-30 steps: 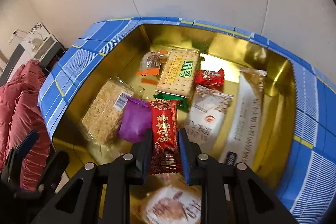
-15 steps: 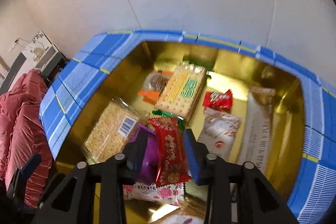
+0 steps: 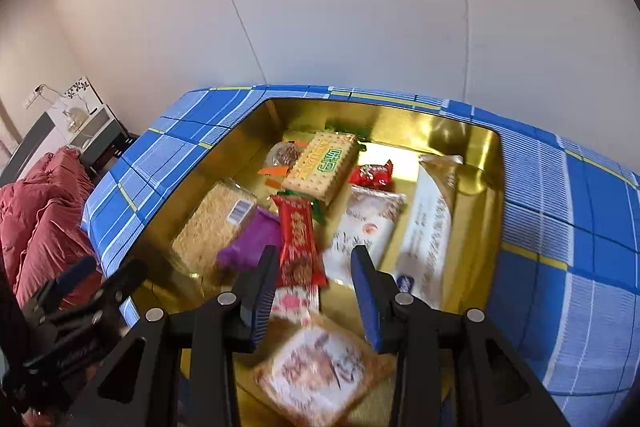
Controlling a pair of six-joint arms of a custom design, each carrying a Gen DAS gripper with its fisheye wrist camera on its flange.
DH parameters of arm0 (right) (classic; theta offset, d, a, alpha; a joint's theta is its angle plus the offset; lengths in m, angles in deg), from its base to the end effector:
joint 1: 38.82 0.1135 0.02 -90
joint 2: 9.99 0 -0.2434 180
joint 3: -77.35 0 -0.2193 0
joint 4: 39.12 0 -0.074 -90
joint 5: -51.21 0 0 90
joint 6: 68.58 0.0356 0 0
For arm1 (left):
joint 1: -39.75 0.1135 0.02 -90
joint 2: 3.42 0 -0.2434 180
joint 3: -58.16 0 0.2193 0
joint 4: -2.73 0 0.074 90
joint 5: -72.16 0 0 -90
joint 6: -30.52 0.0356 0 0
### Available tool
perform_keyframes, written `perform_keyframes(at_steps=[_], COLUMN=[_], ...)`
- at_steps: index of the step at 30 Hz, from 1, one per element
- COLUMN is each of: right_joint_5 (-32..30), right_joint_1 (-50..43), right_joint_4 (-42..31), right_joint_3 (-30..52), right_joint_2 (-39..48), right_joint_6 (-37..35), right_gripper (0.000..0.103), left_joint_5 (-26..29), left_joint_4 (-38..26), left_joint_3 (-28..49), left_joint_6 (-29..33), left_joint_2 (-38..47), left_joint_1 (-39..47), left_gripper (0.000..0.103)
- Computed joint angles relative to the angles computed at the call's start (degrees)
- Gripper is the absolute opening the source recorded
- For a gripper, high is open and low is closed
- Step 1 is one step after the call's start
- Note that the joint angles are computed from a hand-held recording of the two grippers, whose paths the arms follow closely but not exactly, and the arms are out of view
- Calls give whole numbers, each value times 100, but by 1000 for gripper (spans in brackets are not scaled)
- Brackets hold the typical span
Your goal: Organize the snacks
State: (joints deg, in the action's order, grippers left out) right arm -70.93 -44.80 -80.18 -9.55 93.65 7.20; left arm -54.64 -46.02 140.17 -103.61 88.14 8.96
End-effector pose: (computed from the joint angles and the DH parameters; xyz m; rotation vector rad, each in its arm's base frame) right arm 0.3577 -0.0184 0.2283 -0.4027 2.3198 0.5213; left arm 0.2658 -0.1336 0.2332 -0.4870 2.2784 0.2119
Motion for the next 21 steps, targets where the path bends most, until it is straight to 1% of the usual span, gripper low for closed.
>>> perform_keyframes(at_steps=[3,5,7,11,14,16,18,21], right_joint_5=[-132,-125,-146,-116,-289,-369,-271,-179], right_joint_1=[-206,-364,-581,-1025,-1291,-1365,-1355,-1334], right_joint_4=[383,730,1216,2248,2305,2274,2431,2579], right_joint_3=[-638,-1130,-1704,-2814,-3140,-3279,-3560,-3911], right_joint_2=[-433,-760,-1122,-1786,-2010,-2156,-2418,-2740], right_joint_6=[-161,-285,-354,-235,-59,-117,-248,-351], right_gripper=[37,39,40,41,41,41,41,41], left_joint_5=[-557,-781,-844,-671,-788,-979,-1101,-1093], left_joint_4=[-308,-426,-590,-1042,-1307,-1492,-1571,-1529], left_joint_3=[110,126,139,156,231,318,322,175], left_joint_6=[-69,-97,-204,-682,-922,-1092,-1148,-1189], left_joint_2=[31,2,-7,72,230,347,348,191], left_joint_1=[-309,-516,-680,-998,-1293,-1522,-1685,-1786], left_gripper=[103,103,103,103,103,103,103,103])
